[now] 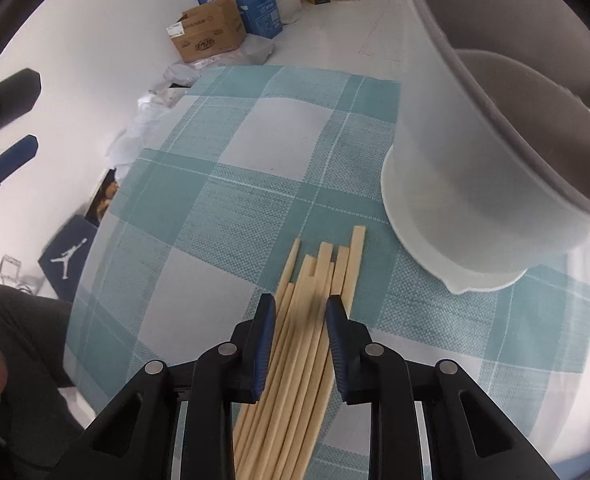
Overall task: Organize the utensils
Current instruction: 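Lower the right gripper onto the wooden chopsticks and close on one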
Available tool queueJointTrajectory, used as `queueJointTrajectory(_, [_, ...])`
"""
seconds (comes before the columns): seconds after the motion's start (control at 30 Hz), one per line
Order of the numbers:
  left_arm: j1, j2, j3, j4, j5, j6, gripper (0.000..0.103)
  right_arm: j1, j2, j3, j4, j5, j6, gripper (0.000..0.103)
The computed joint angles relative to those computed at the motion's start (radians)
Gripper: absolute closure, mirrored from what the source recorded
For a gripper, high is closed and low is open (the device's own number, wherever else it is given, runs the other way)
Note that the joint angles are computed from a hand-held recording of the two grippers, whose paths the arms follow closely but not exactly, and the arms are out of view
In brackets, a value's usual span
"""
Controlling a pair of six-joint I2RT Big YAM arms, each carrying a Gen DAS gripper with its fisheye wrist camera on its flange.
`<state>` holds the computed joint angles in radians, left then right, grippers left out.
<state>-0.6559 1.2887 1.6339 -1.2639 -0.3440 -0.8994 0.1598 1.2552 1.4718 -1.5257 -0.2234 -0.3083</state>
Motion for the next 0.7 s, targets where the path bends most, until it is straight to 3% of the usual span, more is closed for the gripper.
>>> queueJointTrajectory(0.07, [0.003,-0.001,-0.001,-0.003,0.006,-0.009,0.001,0.01,0.001,0.002,0.007,0.025,0.025,0.091])
queueJointTrajectory(0.37, [0.009,-0.011,-0.018,-0.007,0.018,-0.022,0.001,-0.045,0.0,0.032,-0.001,-0.027,0.054,0.099])
queueJointTrajectory(0.7, [-0.011,0.026,-0.009,-0.062,0.045,0.01,0.001,-0.177,-0.053,0.052,0.049,-0.239,0.093,0.099])
